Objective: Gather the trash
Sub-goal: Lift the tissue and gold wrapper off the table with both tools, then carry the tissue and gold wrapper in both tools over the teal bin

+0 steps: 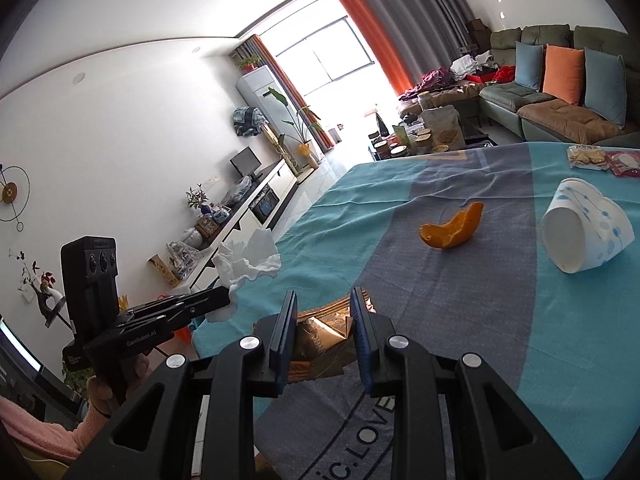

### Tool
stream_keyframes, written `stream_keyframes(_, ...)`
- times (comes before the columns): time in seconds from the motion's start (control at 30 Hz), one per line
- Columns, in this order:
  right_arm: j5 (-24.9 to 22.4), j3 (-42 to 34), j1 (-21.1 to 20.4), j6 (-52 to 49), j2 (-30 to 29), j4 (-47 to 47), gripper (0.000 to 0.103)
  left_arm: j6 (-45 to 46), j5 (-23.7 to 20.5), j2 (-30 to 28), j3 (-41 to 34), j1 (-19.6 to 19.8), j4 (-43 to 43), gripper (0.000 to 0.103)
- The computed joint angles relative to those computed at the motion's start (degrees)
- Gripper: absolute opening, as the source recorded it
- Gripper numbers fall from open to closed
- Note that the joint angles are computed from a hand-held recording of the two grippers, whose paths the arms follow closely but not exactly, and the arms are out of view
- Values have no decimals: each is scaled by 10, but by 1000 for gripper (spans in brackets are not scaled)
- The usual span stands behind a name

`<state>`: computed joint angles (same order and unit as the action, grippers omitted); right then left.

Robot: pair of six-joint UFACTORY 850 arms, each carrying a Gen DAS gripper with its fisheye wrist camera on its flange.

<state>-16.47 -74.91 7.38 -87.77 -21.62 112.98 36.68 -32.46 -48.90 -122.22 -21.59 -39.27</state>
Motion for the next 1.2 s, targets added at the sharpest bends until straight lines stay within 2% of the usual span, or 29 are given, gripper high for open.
stream_keyframes(0.6,-25,-83,17,111,-54,-126,25,-19,38,39,61,22,5,8)
stream_keyframes(1.2,-37,-142,31,170,-97,-186,25,-26,64,62,98,41,3,8)
